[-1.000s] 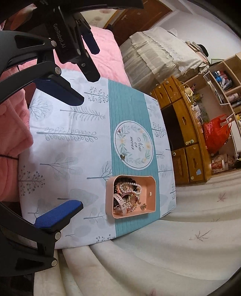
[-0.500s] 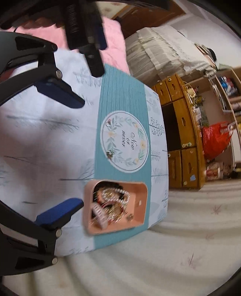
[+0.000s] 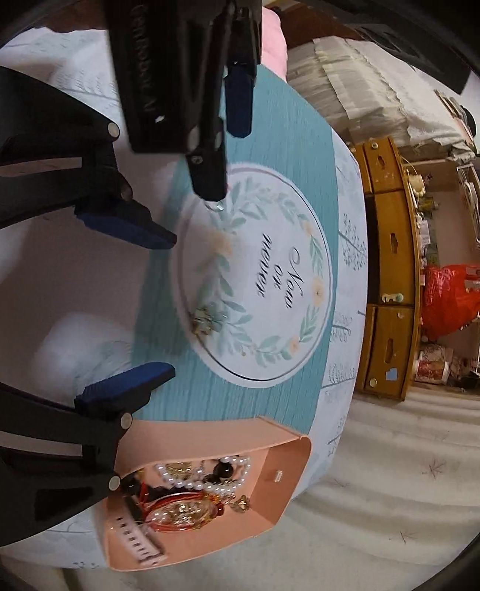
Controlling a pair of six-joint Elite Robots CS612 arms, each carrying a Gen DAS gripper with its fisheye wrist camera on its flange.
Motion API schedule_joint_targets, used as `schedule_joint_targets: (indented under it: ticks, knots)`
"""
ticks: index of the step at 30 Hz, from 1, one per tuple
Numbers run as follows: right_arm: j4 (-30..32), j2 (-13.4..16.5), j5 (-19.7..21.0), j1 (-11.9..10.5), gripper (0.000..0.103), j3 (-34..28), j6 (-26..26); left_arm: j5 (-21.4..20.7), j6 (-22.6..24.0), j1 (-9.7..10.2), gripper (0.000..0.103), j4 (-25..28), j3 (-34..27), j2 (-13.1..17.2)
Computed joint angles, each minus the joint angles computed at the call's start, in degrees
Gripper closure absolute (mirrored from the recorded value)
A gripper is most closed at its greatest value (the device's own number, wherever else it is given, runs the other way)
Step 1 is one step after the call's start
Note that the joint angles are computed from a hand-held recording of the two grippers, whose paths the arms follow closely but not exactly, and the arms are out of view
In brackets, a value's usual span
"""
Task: Organize jewelry
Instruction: 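Grasp the silver ring with the left gripper while the right gripper grasps the flower brooch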
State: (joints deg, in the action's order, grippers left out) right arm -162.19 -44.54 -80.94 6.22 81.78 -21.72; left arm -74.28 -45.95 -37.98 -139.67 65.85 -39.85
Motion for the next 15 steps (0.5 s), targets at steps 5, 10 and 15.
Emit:
schedule_joint_targets:
  ticks: [5, 10, 15]
  knots:
    - [0.6, 2.3, -1.0, 0.5, 0.054, -3.2, 1.2, -1.7, 2.7, 0.67, 0.062, 0.7, -2.3, 1.7]
    - [0.8, 3.5, -0.8, 0.8, 0.063, -4.9, 0.0, -2.6, 5.2, 0.83, 0.071, 0.6, -3.1, 2.3]
    - [2.2, 3.5, 1.5, 0.8, 0.082, -5.4, -1.3, -3.7, 6.6, 1.06, 0.094, 0.4, -3.5, 2.6]
